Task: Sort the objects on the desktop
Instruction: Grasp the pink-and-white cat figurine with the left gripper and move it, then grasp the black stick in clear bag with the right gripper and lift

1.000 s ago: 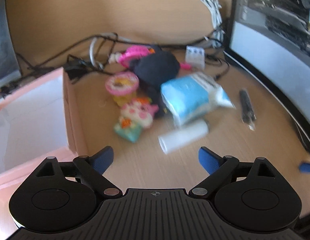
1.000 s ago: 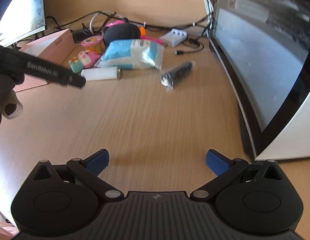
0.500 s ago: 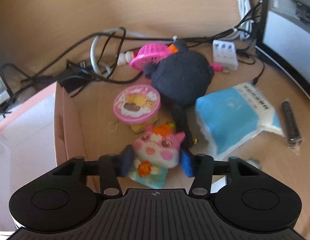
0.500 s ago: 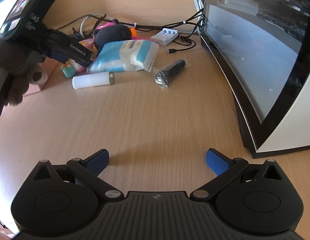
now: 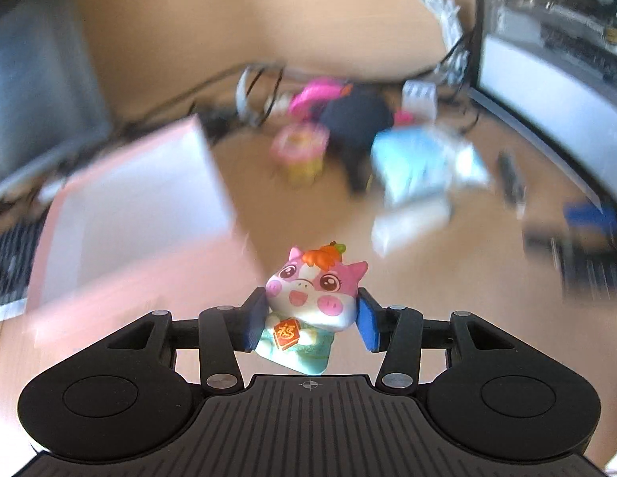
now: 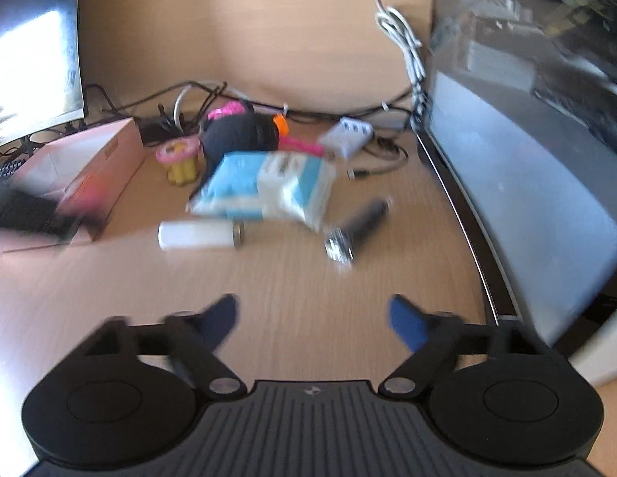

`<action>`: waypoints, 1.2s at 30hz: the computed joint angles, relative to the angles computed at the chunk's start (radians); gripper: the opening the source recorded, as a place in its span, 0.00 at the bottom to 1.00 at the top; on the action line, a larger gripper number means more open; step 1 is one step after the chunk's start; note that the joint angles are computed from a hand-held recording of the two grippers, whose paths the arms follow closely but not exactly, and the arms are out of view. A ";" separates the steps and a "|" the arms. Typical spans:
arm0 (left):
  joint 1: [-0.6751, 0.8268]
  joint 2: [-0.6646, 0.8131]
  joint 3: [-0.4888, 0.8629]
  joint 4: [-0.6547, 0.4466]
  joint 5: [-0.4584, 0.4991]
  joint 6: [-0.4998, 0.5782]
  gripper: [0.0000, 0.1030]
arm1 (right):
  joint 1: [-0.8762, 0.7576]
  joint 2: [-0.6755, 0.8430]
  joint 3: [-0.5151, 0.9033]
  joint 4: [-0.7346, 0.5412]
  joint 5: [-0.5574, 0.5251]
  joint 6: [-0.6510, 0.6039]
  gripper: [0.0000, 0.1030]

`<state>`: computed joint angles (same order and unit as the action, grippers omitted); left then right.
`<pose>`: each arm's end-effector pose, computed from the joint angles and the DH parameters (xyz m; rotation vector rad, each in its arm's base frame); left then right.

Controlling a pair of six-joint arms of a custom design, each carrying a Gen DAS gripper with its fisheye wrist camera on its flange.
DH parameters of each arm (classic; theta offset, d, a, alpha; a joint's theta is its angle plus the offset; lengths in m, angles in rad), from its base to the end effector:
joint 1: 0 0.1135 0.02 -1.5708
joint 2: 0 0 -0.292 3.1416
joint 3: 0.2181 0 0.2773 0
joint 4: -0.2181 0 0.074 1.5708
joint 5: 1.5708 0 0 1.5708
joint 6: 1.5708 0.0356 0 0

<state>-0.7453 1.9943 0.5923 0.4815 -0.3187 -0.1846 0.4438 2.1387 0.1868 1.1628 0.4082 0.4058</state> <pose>0.2353 -0.2020 0.0371 0.5446 2.3659 -0.0182 0.1932 0.0762 0.0103 0.1506 2.2756 -0.0427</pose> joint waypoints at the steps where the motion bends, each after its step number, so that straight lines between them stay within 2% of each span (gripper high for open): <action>1: -0.009 -0.002 -0.031 0.005 -0.022 -0.032 0.50 | -0.021 -0.012 0.032 -0.041 -0.012 -0.004 0.50; 3: -0.019 -0.003 -0.072 -0.006 -0.047 -0.105 0.50 | -0.041 -0.015 0.100 -0.115 0.012 0.000 0.49; 6: -0.026 0.003 -0.109 -0.021 -0.065 -0.203 0.51 | -0.047 0.011 0.209 -0.227 0.109 0.014 0.49; 8: -0.036 -0.007 -0.155 0.011 -0.084 -0.240 0.52 | -0.077 0.039 0.271 -0.278 0.116 0.013 0.49; 9: -0.034 -0.018 -0.177 0.029 -0.085 -0.249 0.55 | -0.094 0.054 0.300 -0.304 0.106 0.015 0.49; 11: -0.036 -0.030 -0.207 0.057 -0.106 -0.277 0.66 | -0.127 0.082 0.339 -0.335 0.081 0.021 0.48; 12: -0.039 -0.034 -0.220 0.070 -0.124 -0.293 0.75 | -0.138 0.095 0.343 -0.321 0.072 0.016 0.46; 13: -0.040 -0.037 -0.229 0.079 -0.141 -0.309 0.80 | -0.143 0.097 0.339 -0.311 0.068 0.007 0.36; 14: -0.040 -0.039 -0.242 0.096 -0.153 -0.322 0.81 | -0.148 0.092 0.331 -0.308 0.062 -0.006 0.28; 15: -0.038 -0.041 -0.252 0.110 -0.159 -0.334 0.82 | -0.152 0.082 0.315 -0.297 0.050 -0.009 0.23; 22: -0.029 -0.087 -0.286 0.141 -0.218 -0.359 0.92 | -0.076 -0.028 0.101 -0.091 0.016 -0.090 0.14; 23: -0.031 -0.095 -0.287 0.139 -0.228 -0.356 0.92 | -0.057 -0.052 0.067 -0.070 0.000 -0.108 0.03; 24: -0.035 -0.101 -0.287 0.132 -0.237 -0.357 0.93 | -0.040 -0.075 0.037 -0.057 -0.022 -0.126 0.01; 28: -0.041 -0.115 -0.294 0.117 -0.237 -0.372 0.93 | 0.061 -0.122 -0.041 -0.035 -0.065 -0.167 0.01; 33: -0.086 -0.118 -0.306 0.095 -0.281 -0.443 0.94 | 0.145 -0.020 -0.052 0.041 -0.006 -0.149 0.01; 36: -0.088 -0.139 -0.313 0.076 -0.316 -0.485 0.94 | 0.140 0.023 -0.041 0.052 0.027 -0.123 0.08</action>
<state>-0.8336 1.8552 0.2793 0.5571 -0.6349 -0.6691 0.5836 2.1621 0.1457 1.2146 0.4354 0.2825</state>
